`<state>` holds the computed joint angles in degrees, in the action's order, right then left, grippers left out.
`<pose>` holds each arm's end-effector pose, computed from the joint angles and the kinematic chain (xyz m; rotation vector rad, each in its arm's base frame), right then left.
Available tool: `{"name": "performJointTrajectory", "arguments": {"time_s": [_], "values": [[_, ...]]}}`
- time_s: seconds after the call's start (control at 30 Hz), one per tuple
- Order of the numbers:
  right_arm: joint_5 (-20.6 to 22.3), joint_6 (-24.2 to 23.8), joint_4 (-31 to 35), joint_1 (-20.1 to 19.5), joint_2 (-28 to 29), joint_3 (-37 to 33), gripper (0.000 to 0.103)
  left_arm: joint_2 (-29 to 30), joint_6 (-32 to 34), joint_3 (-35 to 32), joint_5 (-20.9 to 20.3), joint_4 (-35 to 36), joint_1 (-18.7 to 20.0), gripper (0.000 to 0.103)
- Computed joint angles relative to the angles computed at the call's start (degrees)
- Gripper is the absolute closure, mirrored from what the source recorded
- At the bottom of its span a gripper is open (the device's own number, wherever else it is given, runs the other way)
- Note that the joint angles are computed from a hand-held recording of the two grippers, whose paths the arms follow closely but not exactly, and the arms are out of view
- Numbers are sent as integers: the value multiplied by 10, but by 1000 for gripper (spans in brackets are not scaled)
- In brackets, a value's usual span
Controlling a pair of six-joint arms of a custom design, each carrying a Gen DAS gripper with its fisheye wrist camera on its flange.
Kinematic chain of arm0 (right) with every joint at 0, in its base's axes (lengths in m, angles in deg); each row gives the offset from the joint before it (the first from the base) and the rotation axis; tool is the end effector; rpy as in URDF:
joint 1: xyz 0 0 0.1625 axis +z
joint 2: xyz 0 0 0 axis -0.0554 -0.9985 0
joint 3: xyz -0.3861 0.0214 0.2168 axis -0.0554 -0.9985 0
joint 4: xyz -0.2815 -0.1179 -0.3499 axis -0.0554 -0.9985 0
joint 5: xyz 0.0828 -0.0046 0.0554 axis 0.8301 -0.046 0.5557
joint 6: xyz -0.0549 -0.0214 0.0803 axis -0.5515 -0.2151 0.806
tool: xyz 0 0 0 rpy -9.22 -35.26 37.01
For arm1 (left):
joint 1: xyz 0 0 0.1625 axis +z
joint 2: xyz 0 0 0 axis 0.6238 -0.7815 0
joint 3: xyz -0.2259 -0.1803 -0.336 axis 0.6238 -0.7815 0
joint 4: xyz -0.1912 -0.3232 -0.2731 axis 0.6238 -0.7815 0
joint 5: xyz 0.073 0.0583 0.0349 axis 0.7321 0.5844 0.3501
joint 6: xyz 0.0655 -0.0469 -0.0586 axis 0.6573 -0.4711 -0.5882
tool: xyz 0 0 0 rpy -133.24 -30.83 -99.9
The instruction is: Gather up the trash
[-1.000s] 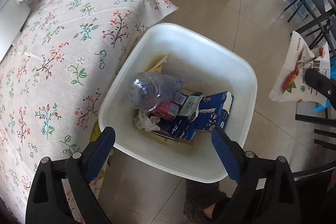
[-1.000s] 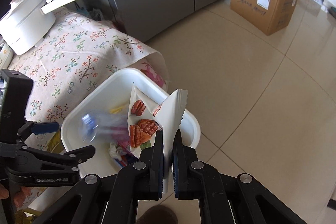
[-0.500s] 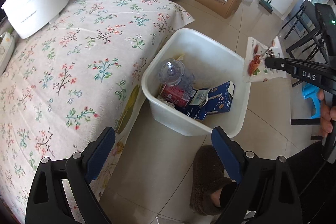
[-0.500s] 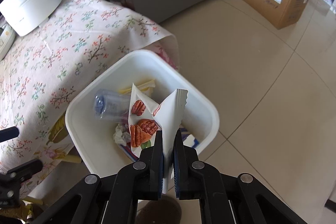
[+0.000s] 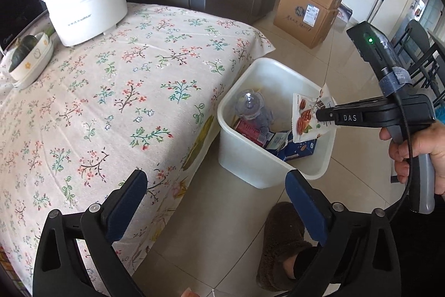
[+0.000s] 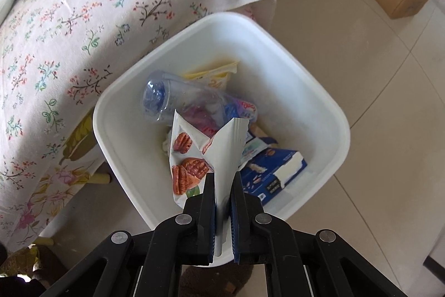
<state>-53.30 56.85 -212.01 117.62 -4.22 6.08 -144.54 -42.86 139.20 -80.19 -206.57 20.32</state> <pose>0.3652 -0.6330 -0.0348 0.5524 -2.3969 0.1074 -0.0516 -0.4888 0.3200 0.1664 2.3606 -0.6581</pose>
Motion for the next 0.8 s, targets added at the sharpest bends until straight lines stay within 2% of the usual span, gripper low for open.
{"name": "performJointTrajectory", "arguments": {"time_s": [0.13,0.2,0.27,0.3,0.5,0.67,0.73,0.8], "values": [[-8,21,16,2,15,-13,83,-21,-4,13,17,-3,-9,0],[-7,34,19,3,18,-17,56,-36,-9,22,27,-4,-16,0],[-8,40,8,6,17,-15,42,-48,-15,29,42,-4,-21,0],[-10,38,-1,8,15,-12,39,-55,-24,33,55,-1,-26,0],[-4,24,-36,22,-4,14,32,-106,-97,62,115,44,-63,0],[38,0,-120,32,-43,69,27,-158,-171,86,155,109,-99,0],[52,-9,-161,40,-58,95,24,-182,-207,93,176,152,-117,0],[64,-25,-210,49,-71,122,21,-210,-269,96,198,231,-138,0]]}}
